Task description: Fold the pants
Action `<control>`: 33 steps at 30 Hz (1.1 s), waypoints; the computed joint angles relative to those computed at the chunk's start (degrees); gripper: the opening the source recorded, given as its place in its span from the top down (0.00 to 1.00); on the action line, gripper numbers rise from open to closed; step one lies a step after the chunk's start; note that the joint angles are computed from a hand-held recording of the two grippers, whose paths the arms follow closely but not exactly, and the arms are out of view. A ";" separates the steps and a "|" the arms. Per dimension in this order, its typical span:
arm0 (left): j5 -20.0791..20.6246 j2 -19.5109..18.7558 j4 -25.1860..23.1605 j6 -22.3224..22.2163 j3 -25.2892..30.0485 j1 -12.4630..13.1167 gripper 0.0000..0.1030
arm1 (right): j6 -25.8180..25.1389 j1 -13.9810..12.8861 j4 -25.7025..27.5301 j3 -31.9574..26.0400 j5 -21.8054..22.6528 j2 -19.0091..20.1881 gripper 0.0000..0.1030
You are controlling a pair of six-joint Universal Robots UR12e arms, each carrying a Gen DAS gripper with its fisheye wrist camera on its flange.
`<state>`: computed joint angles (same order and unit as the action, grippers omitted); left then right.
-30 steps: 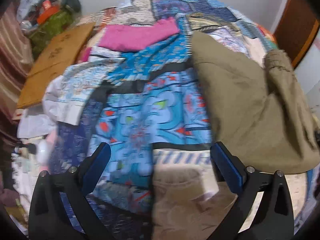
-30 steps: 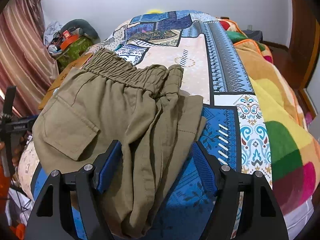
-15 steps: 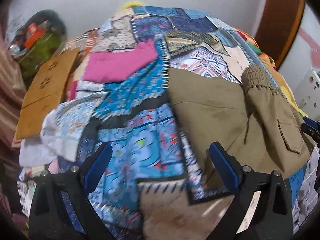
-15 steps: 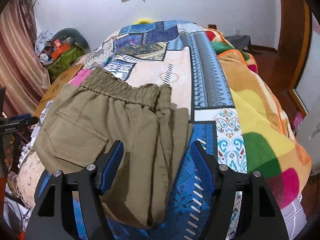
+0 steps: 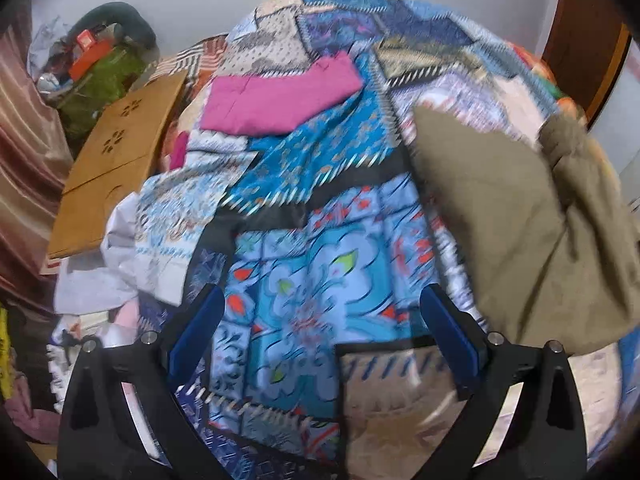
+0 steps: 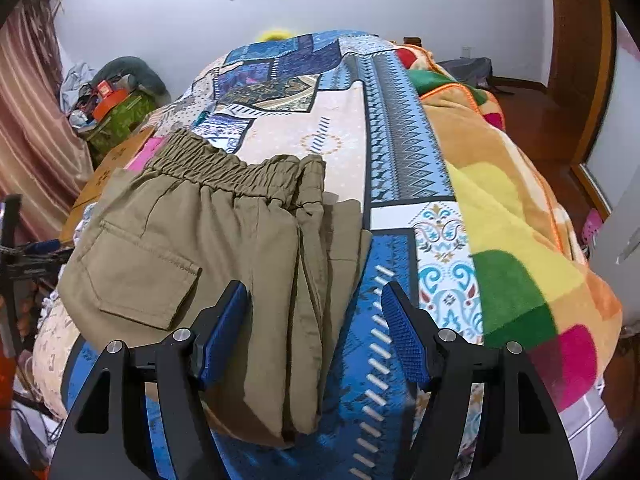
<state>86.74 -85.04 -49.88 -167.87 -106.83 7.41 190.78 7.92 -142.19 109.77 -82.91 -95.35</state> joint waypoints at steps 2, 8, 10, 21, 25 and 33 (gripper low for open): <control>-2.45 -0.49 0.19 -0.37 0.79 -0.22 0.03 | 0.51 -0.08 0.60 -0.49 -0.55 0.45 0.36; -8.59 -3.50 -3.72 0.59 3.99 -2.40 0.03 | 2.64 -1.36 -0.71 -1.02 2.90 1.22 0.36; -8.87 -4.65 -5.24 0.69 4.84 -3.17 0.03 | 2.09 -1.79 0.30 -1.44 3.61 1.82 0.36; -14.94 -6.82 -6.66 0.60 6.33 -3.17 0.25 | 2.50 -6.38 5.28 -1.04 17.76 3.91 0.36; -14.13 -7.14 -4.95 -0.44 6.67 -3.47 0.54 | 1.13 -6.48 5.22 -1.19 19.17 4.20 0.50; -9.62 -7.87 -3.33 -1.40 7.75 -5.39 0.92 | 0.17 -5.43 4.16 -2.45 16.69 5.03 0.81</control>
